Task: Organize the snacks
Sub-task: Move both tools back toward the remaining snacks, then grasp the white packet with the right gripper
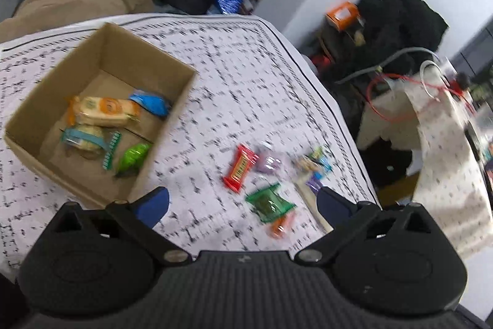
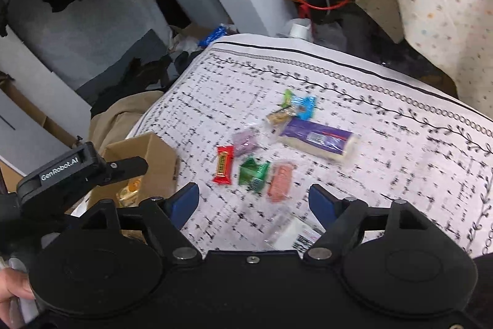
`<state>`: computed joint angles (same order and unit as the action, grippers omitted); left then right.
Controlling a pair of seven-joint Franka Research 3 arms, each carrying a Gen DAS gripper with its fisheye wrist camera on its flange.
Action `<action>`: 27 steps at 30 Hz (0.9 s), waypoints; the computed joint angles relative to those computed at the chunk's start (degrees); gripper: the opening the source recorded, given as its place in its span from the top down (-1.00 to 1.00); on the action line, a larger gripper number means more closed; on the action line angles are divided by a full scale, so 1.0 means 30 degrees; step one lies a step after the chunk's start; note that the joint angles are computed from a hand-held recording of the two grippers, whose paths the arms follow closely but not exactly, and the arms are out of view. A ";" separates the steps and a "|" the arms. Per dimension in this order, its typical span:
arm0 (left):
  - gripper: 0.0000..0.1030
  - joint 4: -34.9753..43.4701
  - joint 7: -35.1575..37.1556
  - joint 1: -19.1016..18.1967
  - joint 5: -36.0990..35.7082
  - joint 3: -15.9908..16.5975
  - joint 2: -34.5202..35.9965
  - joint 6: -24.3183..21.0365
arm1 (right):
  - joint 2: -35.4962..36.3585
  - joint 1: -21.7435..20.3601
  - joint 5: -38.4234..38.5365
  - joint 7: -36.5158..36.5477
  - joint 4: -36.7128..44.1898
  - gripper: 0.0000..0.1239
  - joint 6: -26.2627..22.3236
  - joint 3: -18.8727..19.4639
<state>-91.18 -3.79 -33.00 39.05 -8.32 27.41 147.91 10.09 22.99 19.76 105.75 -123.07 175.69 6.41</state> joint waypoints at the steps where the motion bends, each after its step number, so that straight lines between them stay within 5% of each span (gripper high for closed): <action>1: -0.98 0.0106 0.0042 -0.0070 0.0040 -0.0009 0.0083 -0.0083 | -0.0051 -0.0055 0.0093 -0.0023 -0.0119 -0.25 -0.0002 0.0013; 21: -0.96 0.2107 0.3372 -0.0348 -0.2494 -0.0366 0.2422 -0.0046 | 0.1696 -0.1458 0.4610 -0.2036 0.0039 -0.15 -0.1254 0.1499; 27: -0.94 0.2389 0.2854 -0.0609 -0.2711 0.0068 0.2887 0.0253 | 0.2980 -0.0567 0.3212 -0.0533 0.1256 -0.11 -0.3259 0.0300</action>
